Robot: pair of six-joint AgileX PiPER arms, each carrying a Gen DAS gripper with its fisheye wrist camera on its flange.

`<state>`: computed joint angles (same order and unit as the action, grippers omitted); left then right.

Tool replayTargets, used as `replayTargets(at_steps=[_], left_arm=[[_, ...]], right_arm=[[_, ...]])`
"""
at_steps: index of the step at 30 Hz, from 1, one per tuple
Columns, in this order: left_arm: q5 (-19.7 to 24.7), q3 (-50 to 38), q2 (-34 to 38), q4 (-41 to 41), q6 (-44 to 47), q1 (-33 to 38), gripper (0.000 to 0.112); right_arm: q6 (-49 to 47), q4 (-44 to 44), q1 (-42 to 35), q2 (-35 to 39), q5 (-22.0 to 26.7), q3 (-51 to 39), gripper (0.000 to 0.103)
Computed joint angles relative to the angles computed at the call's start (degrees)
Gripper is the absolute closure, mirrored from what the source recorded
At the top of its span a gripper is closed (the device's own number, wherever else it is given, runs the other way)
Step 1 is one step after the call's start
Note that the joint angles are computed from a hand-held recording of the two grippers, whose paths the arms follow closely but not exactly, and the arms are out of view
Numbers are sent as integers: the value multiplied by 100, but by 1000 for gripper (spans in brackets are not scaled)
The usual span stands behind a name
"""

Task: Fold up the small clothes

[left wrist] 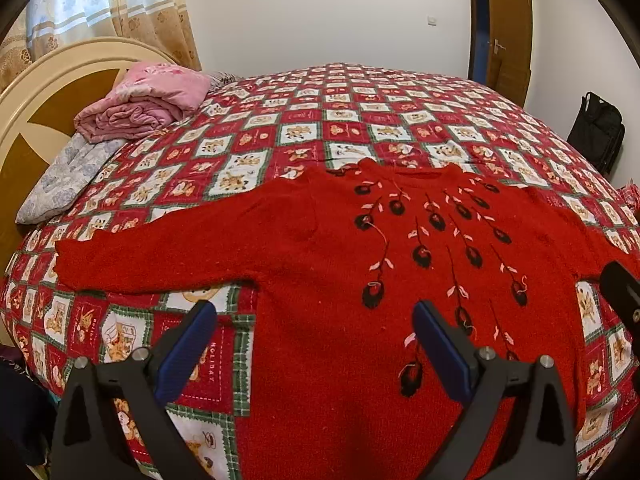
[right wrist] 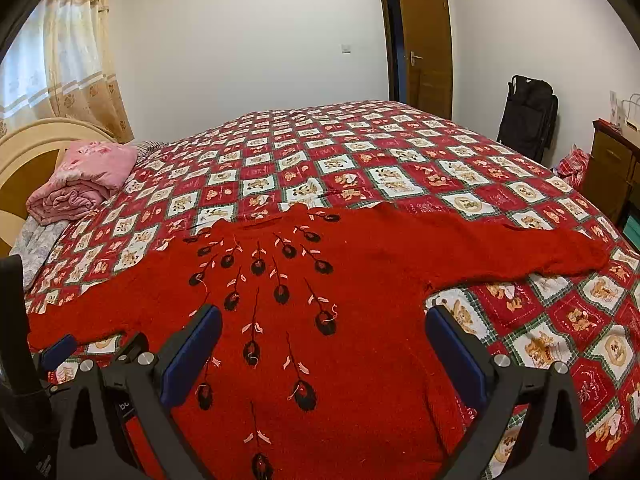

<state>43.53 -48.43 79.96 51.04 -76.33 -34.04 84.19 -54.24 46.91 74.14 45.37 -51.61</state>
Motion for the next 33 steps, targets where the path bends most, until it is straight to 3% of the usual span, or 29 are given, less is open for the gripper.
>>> replayTargets(at_steps=[33], left_arm=[[28,14,47,-44,-69,-96,11]], right_arm=[[-33,137,-97,48,-143,41,1]])
